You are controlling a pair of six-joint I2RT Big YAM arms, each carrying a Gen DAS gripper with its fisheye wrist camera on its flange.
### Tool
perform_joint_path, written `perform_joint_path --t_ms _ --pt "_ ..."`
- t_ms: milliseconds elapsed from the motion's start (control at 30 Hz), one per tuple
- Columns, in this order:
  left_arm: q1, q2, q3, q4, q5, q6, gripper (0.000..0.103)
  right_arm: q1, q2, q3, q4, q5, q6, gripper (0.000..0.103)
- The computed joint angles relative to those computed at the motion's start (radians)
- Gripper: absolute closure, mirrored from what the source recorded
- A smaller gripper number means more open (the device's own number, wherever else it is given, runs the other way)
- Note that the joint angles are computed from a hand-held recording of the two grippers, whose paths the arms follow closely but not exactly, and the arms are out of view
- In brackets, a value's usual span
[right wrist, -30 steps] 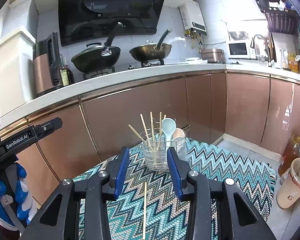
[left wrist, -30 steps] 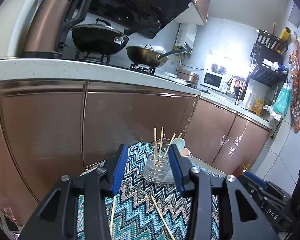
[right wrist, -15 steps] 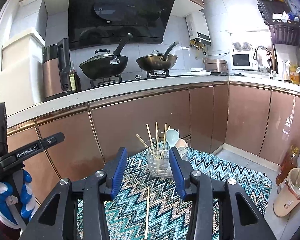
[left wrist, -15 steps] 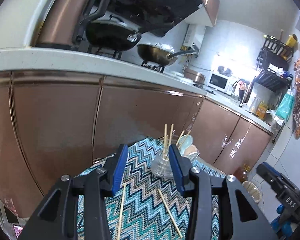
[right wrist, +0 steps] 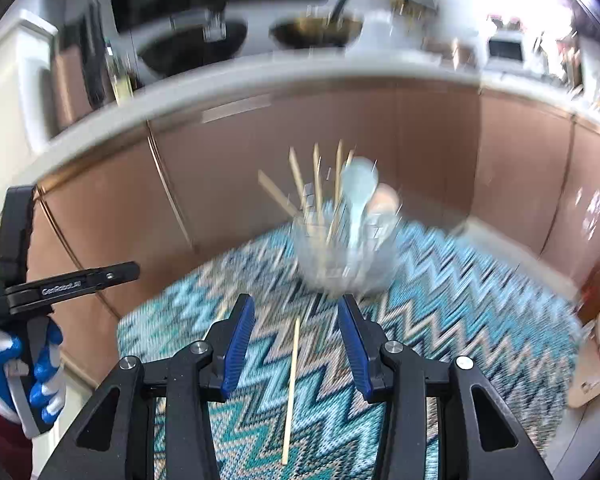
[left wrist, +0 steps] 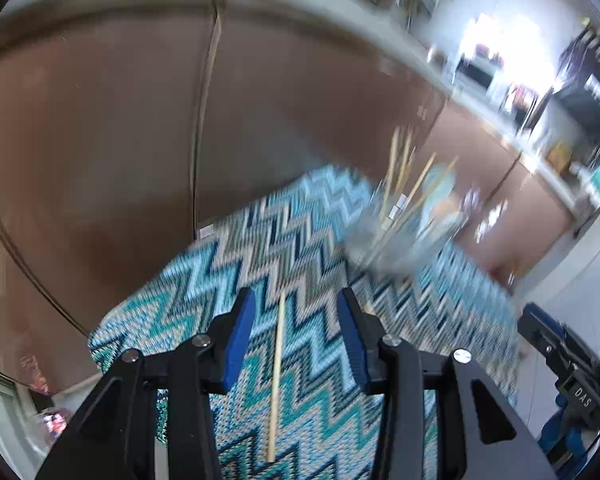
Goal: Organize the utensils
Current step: 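Lift both open grippers away from the wire holder, then grasp a chopstick with left gripper while right gripper grasps the last chopstick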
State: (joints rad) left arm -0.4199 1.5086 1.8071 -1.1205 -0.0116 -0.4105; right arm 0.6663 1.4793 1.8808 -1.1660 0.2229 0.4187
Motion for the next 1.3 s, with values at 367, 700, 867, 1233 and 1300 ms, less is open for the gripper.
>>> perform_joint_path --t_ms 367,700,867,1233,1300 --pt "0.018 0.284 0.221 -0.266 0.147 0.068 0.063 -0.114 0.242 0.155 -0.183 -0.356 -0.038 0.068" --pt "0.024 0.421 0.387 -0.397 0.162 0.118 0.075 -0.136 0.451 0.365 -0.368 -0.402 -0.125 0.078" --pt "0.020 0.458 0.428 -0.437 0.169 0.145 0.084 -0.138 0.515 0.438 -0.434 -0.399 -0.150 0.086" --pt "-0.024 0.490 0.454 -0.437 0.077 0.136 0.098 -0.136 0.577 0.512 -0.481 -0.396 -0.155 0.095" --pt "-0.035 0.480 0.434 -0.416 0.062 0.121 0.098 -0.136 0.568 0.495 -0.464 -0.400 -0.144 0.095"
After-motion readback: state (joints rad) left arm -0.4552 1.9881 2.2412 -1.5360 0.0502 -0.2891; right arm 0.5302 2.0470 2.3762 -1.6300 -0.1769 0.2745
